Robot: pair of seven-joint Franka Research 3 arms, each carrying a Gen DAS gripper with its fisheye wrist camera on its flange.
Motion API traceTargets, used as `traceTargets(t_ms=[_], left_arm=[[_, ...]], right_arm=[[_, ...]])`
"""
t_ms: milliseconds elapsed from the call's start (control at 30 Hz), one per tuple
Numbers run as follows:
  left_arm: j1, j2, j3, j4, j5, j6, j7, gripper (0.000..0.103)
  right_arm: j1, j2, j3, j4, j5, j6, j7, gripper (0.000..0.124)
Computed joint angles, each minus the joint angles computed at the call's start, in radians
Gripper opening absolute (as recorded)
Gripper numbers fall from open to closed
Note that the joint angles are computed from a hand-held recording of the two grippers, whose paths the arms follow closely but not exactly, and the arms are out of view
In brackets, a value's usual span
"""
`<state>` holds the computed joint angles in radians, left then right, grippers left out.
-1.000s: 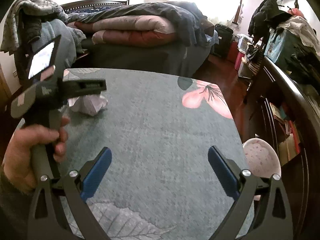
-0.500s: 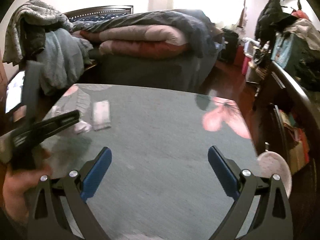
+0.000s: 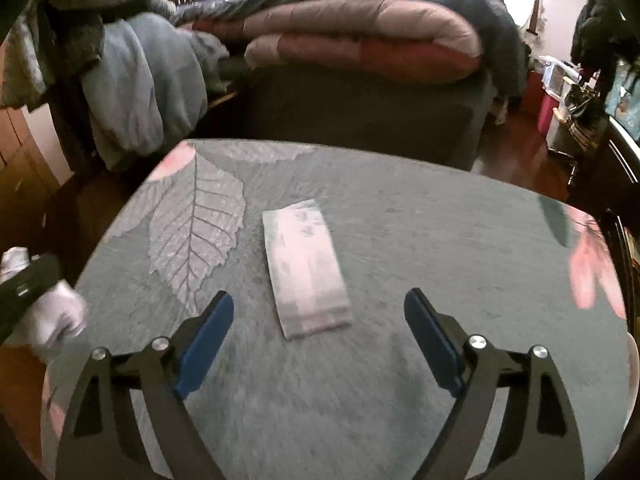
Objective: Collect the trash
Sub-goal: 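Grasp the crumpled white paper with the left tool while the right tool grasps the wipes pack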
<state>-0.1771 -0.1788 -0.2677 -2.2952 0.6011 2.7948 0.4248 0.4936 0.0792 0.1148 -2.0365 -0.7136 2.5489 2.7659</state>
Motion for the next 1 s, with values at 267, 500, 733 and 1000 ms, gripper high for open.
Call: traceTargets(t_ms=[267,500,733,1000], left_arm=[[0.004,-0.007,0.008,-0.021,-0.026,0.024,0.018,0.053],[-0.003,-0.03,0.005,-0.036,-0.051,0.012,0.033,0.053],[-0.015,-0.066,-0.011,-0.047,-0.066,-0.015,0.037,0.053],[-0.059,-0.097,-0.045,-0.044,-0.082,-0.039,0.047,0.053]], right_arm=[[0.025,0.054,-0.023,0.051,-0.03,0.007,0.003,0.067],[0.031,0.022,-0.019,0.029,-0.019,-0.003,-0.032,0.041],[-0.02,-0.149,0.026,-0.143,-0.008,0.028,0.026,0.042],[-0.104,-0.429,0.098,-0.395,0.094,0.049,0.046,0.042]])
